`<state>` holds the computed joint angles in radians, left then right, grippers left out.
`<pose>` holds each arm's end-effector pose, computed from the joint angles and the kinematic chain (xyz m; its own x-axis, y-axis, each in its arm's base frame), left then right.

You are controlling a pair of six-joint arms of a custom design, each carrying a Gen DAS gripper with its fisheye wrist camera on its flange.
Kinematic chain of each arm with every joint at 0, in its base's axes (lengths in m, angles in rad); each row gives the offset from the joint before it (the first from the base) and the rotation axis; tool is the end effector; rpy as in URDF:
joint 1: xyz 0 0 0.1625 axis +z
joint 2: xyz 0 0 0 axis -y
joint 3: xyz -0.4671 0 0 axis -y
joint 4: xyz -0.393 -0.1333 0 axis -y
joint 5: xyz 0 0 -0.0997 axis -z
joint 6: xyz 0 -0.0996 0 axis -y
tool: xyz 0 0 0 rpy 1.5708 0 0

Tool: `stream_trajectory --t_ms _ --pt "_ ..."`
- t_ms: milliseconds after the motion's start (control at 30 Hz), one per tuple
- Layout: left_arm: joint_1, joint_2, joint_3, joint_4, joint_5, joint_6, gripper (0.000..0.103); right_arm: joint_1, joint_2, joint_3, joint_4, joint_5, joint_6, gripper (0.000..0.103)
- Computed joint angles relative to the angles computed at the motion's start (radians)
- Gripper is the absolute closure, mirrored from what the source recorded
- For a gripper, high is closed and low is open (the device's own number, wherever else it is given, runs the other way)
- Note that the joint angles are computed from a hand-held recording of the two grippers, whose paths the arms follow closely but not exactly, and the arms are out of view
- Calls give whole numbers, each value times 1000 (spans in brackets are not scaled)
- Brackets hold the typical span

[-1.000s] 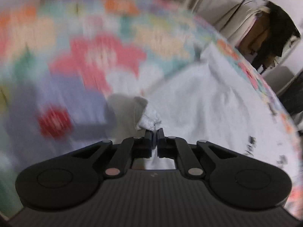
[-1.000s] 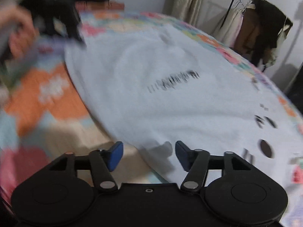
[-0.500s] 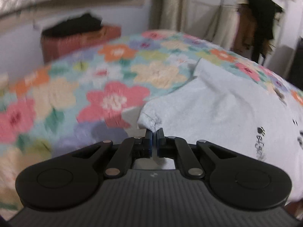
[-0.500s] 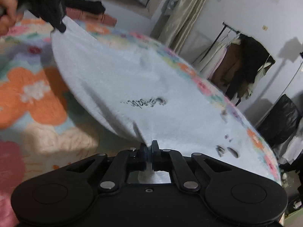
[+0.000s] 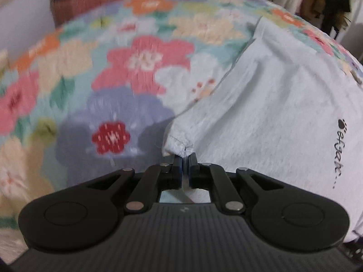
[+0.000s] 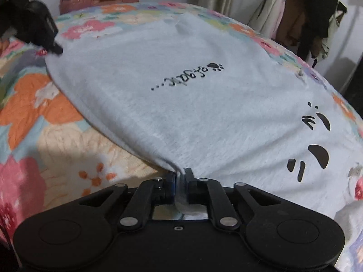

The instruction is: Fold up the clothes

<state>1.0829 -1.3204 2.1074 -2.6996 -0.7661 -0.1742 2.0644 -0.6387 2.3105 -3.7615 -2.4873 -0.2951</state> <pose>-0.0581 -0.5469 0.3051 -0.7912 -0.0343 -0.6106 0.3092 0.8390 -0.4478 0.2620 -0.3724 0.0468 -0.5715 -0.1667 0.8035 -0.6037 0.7486 -0.2741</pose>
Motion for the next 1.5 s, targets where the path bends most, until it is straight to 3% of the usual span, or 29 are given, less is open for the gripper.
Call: stream_trajectory --t_ms 133,200,367,400,433,467,533,600,633,733,833,1000,1067,1133,1267,1400,1500 --pt "3 -31 10 -50 -23 -20 88 -23 -62 25 20 140 77 78" --pt "-4 -48 31 -132 -34 -3 88 -46 -89 41 26 229 125 71" --pt "-52 -56 76 -393 70 151 88 -115 -143 98 -25 453 256 68" --pt "-47 -56 65 -385 42 164 85 -133 -149 115 -62 510 284 68" --pt "-34 -64 43 -338 -12 167 76 -135 -141 123 -122 528 313 68" --pt "-13 -71 7 -249 -102 163 73 -130 -132 127 -194 532 339 68" --pt "17 -55 -72 -107 -265 192 71 -104 -122 123 -295 527 308 60" --pt "13 0 -138 -55 -313 292 61 -62 -120 86 -299 455 235 44" --pt "10 29 -172 -31 -333 344 57 -56 -128 63 -254 435 213 44" --pt "3 138 -250 -102 -350 501 51 -51 -147 -21 -97 403 177 44" --pt "34 252 -363 -126 -418 564 39 -61 -158 -111 60 382 162 42" --pt "72 453 -626 -26 -378 608 39 -103 -168 -236 195 253 146 42" --pt "89 518 -741 58 -386 620 39 -136 -210 -212 159 251 137 42" --pt "100 580 -830 66 -381 653 39 -175 -256 -182 122 250 130 40" --pt "117 680 -934 -76 -407 692 41 -295 -362 -114 12 210 128 40" --pt "141 763 -1094 101 -461 550 40 -404 -416 -4 -225 155 139 40" --pt "151 812 -1174 222 -488 510 42 -453 -461 62 -244 99 266 40"
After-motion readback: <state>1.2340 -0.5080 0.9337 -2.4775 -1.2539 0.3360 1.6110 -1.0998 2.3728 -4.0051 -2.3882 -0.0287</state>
